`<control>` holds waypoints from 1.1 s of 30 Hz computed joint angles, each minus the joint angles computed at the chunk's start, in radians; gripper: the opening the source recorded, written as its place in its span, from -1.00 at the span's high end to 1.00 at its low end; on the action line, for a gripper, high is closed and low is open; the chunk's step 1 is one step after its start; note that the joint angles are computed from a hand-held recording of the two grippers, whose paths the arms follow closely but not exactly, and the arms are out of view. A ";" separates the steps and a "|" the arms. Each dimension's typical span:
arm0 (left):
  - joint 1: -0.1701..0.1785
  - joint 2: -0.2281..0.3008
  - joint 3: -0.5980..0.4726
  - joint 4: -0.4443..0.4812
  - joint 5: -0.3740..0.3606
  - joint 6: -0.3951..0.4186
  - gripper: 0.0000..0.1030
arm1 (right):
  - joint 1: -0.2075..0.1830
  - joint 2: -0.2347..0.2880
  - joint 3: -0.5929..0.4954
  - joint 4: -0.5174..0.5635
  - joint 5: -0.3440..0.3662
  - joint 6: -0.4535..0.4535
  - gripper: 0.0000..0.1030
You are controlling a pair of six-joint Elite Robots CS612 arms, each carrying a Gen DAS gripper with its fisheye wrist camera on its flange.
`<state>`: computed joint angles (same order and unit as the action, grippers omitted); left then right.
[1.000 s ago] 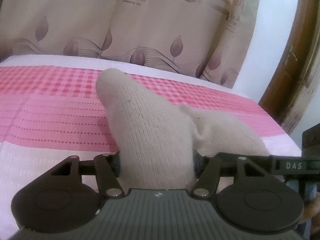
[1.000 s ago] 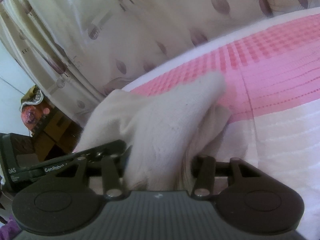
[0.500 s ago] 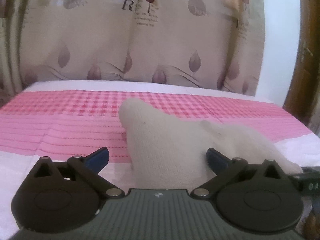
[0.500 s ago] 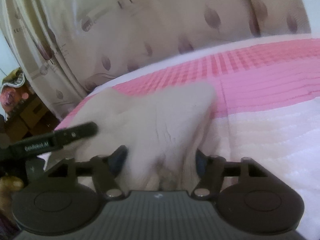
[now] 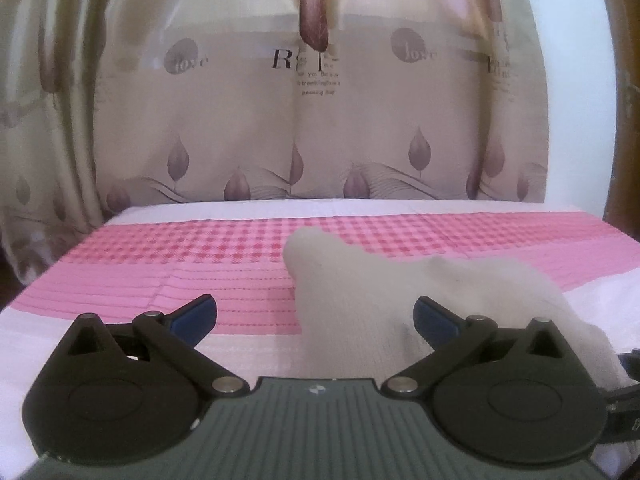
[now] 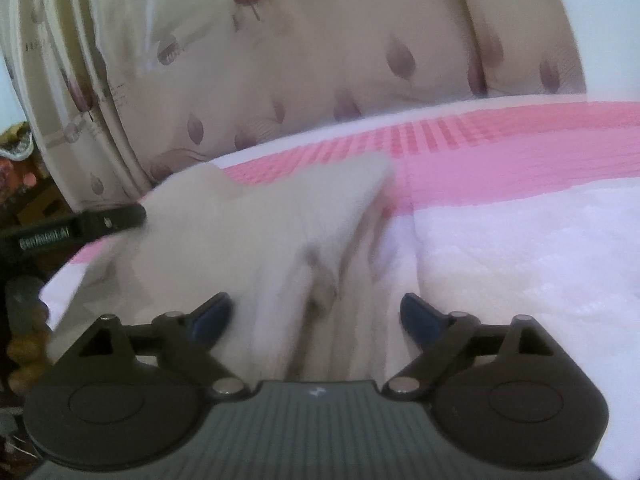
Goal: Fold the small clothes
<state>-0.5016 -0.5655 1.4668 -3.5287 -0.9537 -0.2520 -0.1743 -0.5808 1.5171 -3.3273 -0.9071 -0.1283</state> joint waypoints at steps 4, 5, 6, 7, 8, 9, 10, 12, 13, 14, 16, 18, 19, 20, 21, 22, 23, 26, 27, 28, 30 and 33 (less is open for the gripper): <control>-0.020 -0.019 0.034 -0.022 0.039 0.006 -1.00 | -0.003 -0.020 0.060 -0.134 -0.041 0.040 -0.78; -0.024 -0.022 0.041 -0.034 0.047 0.008 -1.00 | -0.005 -0.024 0.075 -0.178 -0.049 0.055 -0.78; -0.031 -0.025 0.048 -0.053 0.062 0.017 -1.00 | -0.007 -0.028 0.088 -0.225 -0.059 0.072 -0.78; -0.037 -0.026 0.053 -0.073 0.077 0.027 -1.00 | -0.010 -0.031 0.101 -0.273 -0.070 0.090 -0.79; -0.042 -0.026 0.057 -0.099 0.088 0.041 -1.00 | -0.011 -0.034 0.113 -0.316 -0.083 0.106 -0.79; -0.046 -0.026 0.062 -0.128 0.094 0.056 -1.00 | -0.012 -0.037 0.123 -0.353 -0.097 0.121 -0.80; -0.051 -0.025 0.065 -0.160 0.100 0.068 -1.00 | -0.013 -0.039 0.130 -0.386 -0.113 0.134 -0.86; -0.060 -0.027 0.069 -0.191 0.122 0.071 -1.00 | -0.012 -0.037 0.142 -0.458 -0.150 0.150 -0.92; -0.065 -0.029 0.071 -0.199 0.135 0.067 -1.00 | -0.010 -0.036 0.147 -0.493 -0.167 0.149 -0.95; -0.069 -0.030 0.073 -0.209 0.143 0.061 -1.00 | -0.009 -0.034 0.151 -0.521 -0.179 0.143 -0.96; -0.077 -0.028 0.073 -0.234 0.169 0.043 -1.00 | -0.005 -0.034 0.158 -0.556 -0.205 0.123 -1.00; -0.080 -0.028 0.076 -0.247 0.175 0.035 -1.00 | -0.004 -0.037 0.166 -0.566 -0.218 0.117 -1.00; -0.080 -0.033 0.082 -0.247 0.161 0.034 -1.00 | -0.004 -0.039 0.170 -0.567 -0.215 0.122 -1.00; -0.081 -0.035 0.088 -0.256 0.152 0.041 -1.00 | -0.006 -0.041 0.174 -0.566 -0.207 0.128 -1.00; -0.083 -0.035 0.091 -0.266 0.151 0.055 -1.00 | -0.008 -0.044 0.178 -0.560 -0.198 0.130 -1.00; -0.087 -0.032 0.090 -0.283 0.165 0.074 -1.00 | -0.008 -0.048 0.183 -0.558 -0.195 0.129 -1.00; -0.092 -0.028 0.089 -0.300 0.182 0.094 -1.00 | -0.009 -0.050 0.189 -0.563 -0.195 0.128 -1.00; -0.097 -0.024 0.094 -0.341 0.178 0.134 -1.00 | -0.010 -0.056 0.202 -0.564 -0.184 0.119 -1.00; -0.097 -0.028 0.102 -0.339 0.163 0.128 -1.00 | -0.009 -0.058 0.206 -0.564 -0.184 0.117 -1.00; -0.095 -0.032 0.110 -0.332 0.148 0.115 -1.00 | -0.009 -0.061 0.211 -0.566 -0.183 0.117 -1.00; -0.093 -0.039 0.124 -0.323 0.123 0.086 -1.00 | -0.010 -0.065 0.215 -0.559 -0.172 0.112 -1.00; -0.092 -0.045 0.138 -0.319 0.110 0.063 -1.00 | -0.009 -0.068 0.222 -0.565 -0.168 0.102 -1.00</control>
<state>-0.5932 -0.6103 1.6049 -3.8478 -0.8442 -0.1892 -0.1832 -0.6492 1.7390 -3.8924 -1.0747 -0.0261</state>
